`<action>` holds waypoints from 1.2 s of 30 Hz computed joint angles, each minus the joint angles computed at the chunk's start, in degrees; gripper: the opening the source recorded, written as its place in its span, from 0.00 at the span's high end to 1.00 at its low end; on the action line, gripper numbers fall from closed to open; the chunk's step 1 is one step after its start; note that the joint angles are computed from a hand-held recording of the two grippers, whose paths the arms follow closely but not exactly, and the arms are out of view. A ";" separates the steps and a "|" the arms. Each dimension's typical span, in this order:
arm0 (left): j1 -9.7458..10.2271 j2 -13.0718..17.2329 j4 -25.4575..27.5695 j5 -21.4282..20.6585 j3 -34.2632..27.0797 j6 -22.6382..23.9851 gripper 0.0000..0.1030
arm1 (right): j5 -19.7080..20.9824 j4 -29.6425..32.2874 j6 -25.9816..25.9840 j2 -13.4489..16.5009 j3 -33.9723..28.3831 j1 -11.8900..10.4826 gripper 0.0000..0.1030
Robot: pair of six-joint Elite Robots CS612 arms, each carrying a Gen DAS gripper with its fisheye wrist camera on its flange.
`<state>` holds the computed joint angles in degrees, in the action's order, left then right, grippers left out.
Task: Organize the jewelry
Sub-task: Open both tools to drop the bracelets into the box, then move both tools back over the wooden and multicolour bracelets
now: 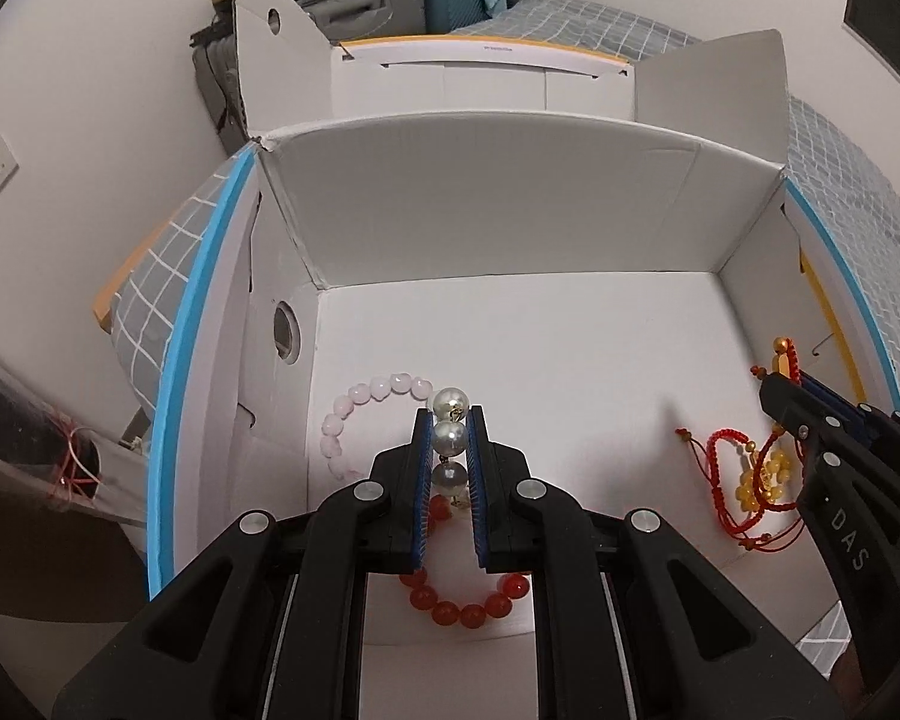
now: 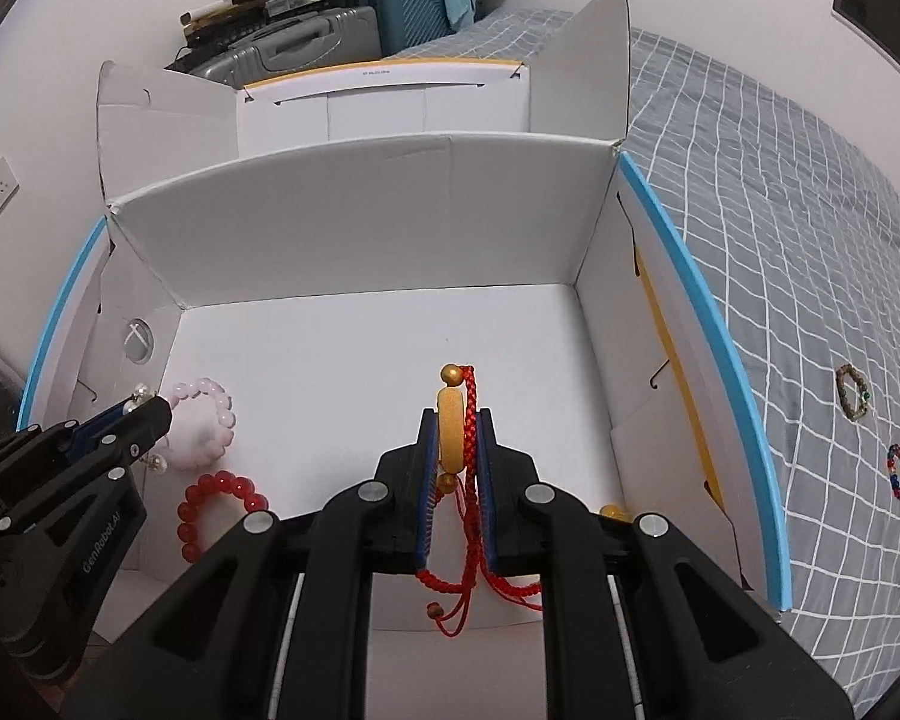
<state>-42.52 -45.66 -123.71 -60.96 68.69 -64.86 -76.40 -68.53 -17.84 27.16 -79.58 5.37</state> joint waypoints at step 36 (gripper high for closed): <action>-4.90 2.10 -5.78 15.07 -7.55 6.03 0.05 | 2.03 -9.96 4.62 0.00 -7.22 -8.03 0.09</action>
